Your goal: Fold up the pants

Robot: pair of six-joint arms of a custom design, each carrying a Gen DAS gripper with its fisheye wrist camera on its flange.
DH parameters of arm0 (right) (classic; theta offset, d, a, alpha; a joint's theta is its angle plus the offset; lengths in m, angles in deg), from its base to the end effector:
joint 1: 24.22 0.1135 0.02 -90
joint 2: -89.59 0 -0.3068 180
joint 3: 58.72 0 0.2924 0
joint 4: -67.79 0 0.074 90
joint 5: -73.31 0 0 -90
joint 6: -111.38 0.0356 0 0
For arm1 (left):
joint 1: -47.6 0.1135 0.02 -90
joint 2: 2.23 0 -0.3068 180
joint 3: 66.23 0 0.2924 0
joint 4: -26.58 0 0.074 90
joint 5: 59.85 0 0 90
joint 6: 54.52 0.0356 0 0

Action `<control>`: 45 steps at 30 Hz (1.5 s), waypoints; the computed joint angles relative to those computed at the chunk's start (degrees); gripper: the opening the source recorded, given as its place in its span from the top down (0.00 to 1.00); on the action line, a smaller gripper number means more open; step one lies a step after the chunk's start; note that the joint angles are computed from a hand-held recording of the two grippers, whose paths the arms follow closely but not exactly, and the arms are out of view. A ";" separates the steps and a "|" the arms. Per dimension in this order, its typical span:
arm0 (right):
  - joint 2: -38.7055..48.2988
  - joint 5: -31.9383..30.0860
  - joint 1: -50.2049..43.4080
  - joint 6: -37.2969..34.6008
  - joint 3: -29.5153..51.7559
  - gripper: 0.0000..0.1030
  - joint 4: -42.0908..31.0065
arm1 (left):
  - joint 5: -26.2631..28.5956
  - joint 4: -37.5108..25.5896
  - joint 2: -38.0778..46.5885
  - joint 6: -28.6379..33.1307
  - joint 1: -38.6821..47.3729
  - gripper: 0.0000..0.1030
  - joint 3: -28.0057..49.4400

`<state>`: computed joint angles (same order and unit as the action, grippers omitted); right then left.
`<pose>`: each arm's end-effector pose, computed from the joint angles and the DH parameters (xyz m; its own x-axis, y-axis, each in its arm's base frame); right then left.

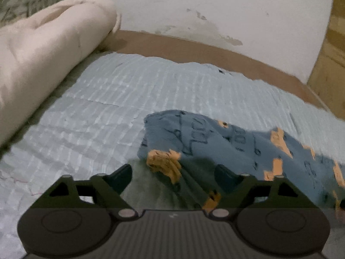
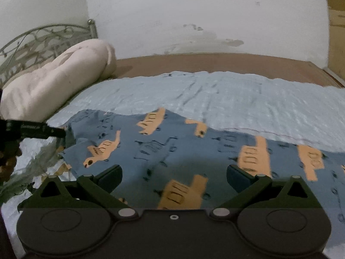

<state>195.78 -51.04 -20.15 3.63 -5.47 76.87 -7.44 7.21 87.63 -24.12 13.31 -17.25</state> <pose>0.3540 0.0453 0.1032 -0.5167 -0.2891 -0.8059 -0.6530 0.7418 0.1525 0.2527 -0.1460 0.1402 -0.5323 -0.4642 -0.7079 -0.5193 0.8395 -0.1600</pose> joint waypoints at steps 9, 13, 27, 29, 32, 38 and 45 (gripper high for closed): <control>4.10 3.02 5.31 1.03 3.72 0.01 -0.10 | 7.09 11.17 1.42 0.43 7.17 0.40 -4.32; 5.10 3.60 5.93 1.14 4.27 0.01 -0.16 | 6.22 10.27 1.86 -1.97 7.77 0.68 -3.89; 5.79 3.85 4.94 0.96 4.48 0.01 0.28 | -5.35 -8.86 -4.60 -7.01 1.39 0.85 2.49; 6.14 5.15 5.09 0.94 4.72 0.01 -0.27 | -4.10 -8.85 -2.79 -7.03 2.03 0.85 3.15; 6.45 4.63 4.51 0.76 4.79 0.01 -0.42 | -2.08 -8.07 -0.59 -7.27 2.88 0.83 3.39; 5.58 4.79 2.61 -1.18 4.16 0.01 -0.14 | -6.18 -14.53 0.79 -13.28 -0.61 0.24 5.93; 6.66 6.98 -2.34 -5.96 6.08 0.01 -1.45 | -12.94 -17.82 6.32 -9.20 -6.31 0.04 14.31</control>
